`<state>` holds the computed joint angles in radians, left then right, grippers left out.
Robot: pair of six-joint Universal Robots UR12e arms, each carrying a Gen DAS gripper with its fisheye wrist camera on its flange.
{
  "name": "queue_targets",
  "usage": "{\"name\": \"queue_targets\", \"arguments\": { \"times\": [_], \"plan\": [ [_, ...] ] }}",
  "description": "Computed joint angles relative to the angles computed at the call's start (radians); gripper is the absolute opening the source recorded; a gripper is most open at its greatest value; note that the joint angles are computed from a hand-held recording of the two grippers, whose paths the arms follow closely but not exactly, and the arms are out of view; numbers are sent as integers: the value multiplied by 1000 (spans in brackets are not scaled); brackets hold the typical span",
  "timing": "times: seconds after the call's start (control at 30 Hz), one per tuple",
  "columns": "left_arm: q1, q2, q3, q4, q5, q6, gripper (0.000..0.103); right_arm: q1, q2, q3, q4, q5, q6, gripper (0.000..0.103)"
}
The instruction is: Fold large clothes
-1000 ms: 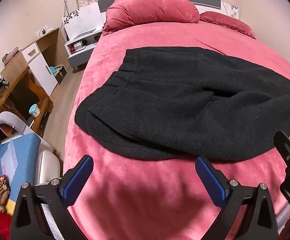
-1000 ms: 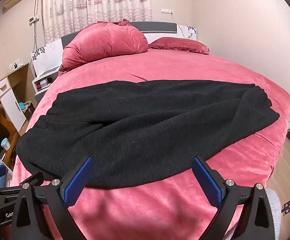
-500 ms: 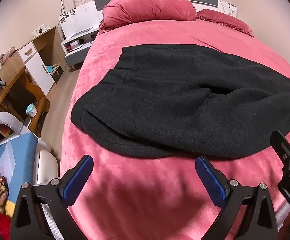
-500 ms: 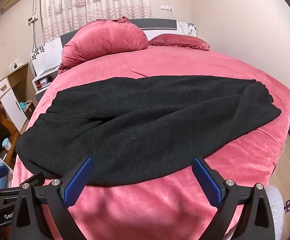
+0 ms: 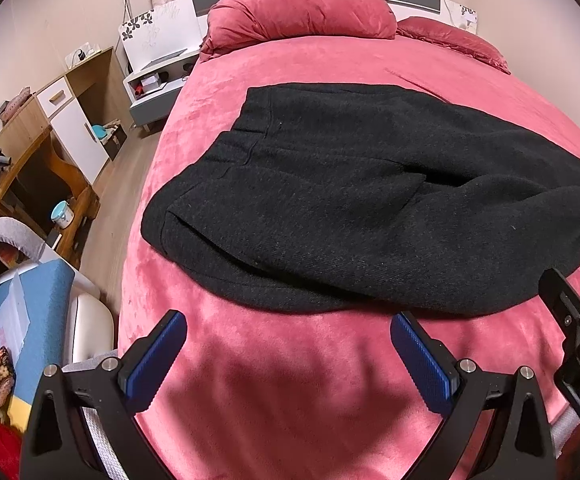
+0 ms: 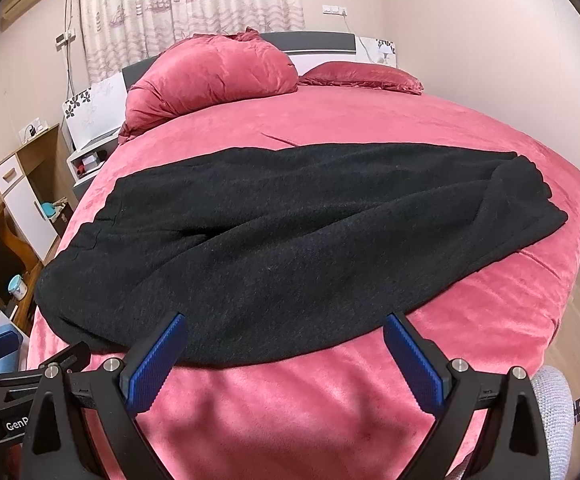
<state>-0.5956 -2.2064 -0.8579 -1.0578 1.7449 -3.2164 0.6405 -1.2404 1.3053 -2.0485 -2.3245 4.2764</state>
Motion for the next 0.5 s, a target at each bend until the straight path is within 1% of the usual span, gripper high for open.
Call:
{"name": "queue_targets", "arguments": {
  "times": [0.5],
  "plan": [
    [3,-2,2,-10,-9,-7,103,0,1,-1,1,4,2,100]
  ]
}}
